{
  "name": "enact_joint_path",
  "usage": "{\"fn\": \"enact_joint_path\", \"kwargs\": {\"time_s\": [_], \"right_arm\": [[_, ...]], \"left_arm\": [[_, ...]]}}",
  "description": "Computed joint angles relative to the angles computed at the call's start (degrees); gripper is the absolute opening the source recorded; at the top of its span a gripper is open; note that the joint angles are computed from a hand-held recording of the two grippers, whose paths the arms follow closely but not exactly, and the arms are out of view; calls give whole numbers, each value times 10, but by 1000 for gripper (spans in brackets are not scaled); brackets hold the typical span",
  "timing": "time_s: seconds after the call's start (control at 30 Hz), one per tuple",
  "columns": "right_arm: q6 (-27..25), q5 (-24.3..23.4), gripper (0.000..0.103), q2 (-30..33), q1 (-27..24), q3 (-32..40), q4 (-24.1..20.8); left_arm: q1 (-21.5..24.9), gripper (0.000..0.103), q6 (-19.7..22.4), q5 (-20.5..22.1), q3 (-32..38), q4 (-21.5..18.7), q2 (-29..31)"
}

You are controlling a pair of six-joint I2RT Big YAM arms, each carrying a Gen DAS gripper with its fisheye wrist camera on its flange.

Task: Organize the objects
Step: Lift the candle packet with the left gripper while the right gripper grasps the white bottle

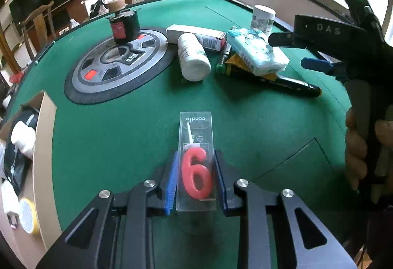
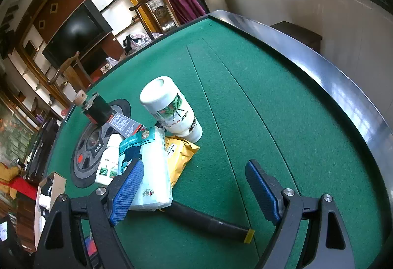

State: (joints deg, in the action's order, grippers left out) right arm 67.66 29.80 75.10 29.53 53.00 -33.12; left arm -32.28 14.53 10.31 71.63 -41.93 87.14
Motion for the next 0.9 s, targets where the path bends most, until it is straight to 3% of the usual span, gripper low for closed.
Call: {"fn": "enact_joint_path", "kwargs": {"time_s": [0.27, 0.47, 0.6, 0.77, 0.9], "right_arm": [[1, 15, 88, 14, 6, 13, -21], [-6, 30, 88, 16, 13, 18, -23], [1, 58, 88, 2, 26, 24, -29], [-88, -25, 88, 12, 23, 70, 9], [-152, -115, 86, 89, 7, 169, -34]], "left_arm": [[93, 27, -68, 128, -27, -4, -63], [149, 27, -82, 183, -40, -5, -105], [157, 27, -73, 199, -48, -5, -120], [159, 27, -61, 212, -57, 2, -131], [170, 27, -60, 227, -59, 1, -129]]}}
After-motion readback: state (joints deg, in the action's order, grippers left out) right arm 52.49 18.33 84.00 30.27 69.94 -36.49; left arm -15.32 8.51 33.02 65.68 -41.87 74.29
